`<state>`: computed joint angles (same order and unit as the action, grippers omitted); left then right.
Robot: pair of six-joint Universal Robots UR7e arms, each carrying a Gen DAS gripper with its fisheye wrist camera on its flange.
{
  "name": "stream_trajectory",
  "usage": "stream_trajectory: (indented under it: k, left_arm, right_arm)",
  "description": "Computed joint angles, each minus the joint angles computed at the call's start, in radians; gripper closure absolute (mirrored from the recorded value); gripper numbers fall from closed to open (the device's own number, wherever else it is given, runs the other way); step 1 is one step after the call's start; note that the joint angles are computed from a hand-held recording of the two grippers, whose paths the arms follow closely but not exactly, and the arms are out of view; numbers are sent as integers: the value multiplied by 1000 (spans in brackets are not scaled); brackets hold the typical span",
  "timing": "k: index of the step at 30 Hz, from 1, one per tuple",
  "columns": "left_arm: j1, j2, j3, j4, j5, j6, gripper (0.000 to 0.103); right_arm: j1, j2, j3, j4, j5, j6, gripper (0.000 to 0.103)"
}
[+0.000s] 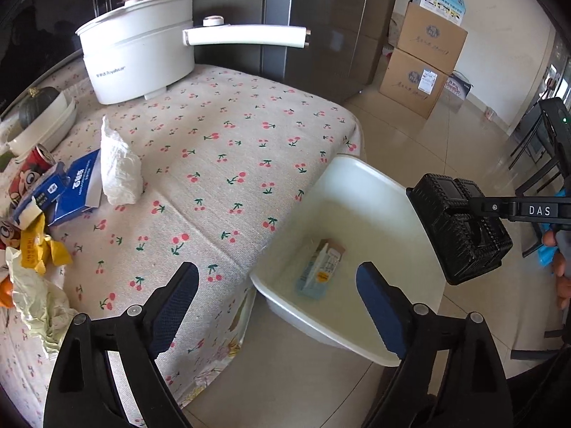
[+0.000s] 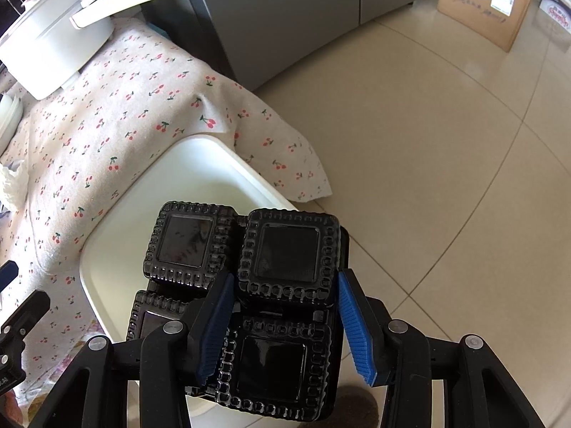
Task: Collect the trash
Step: 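Open the left tool over the bin while the right tool drops the black tray in, then reach the right tool to the crumpled white paper and grasp it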
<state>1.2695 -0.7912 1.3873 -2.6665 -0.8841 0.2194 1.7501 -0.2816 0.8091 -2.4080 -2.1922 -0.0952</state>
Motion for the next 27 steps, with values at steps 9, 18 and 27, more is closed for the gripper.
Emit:
stream_trajectory:
  k: [9, 18, 27]
  left_arm:
    - [7, -112, 72, -5, 28, -38, 7]
    - [16, -218, 134, -7, 56, -60, 5]
    - [44, -298, 175, -17, 99, -80, 4]
  right_arm:
    - [18, 71, -101, 61, -26, 2, 51]
    - [49, 143, -208, 86, -49, 3, 50]
    - [83, 202, -297, 88, -16, 0, 24]
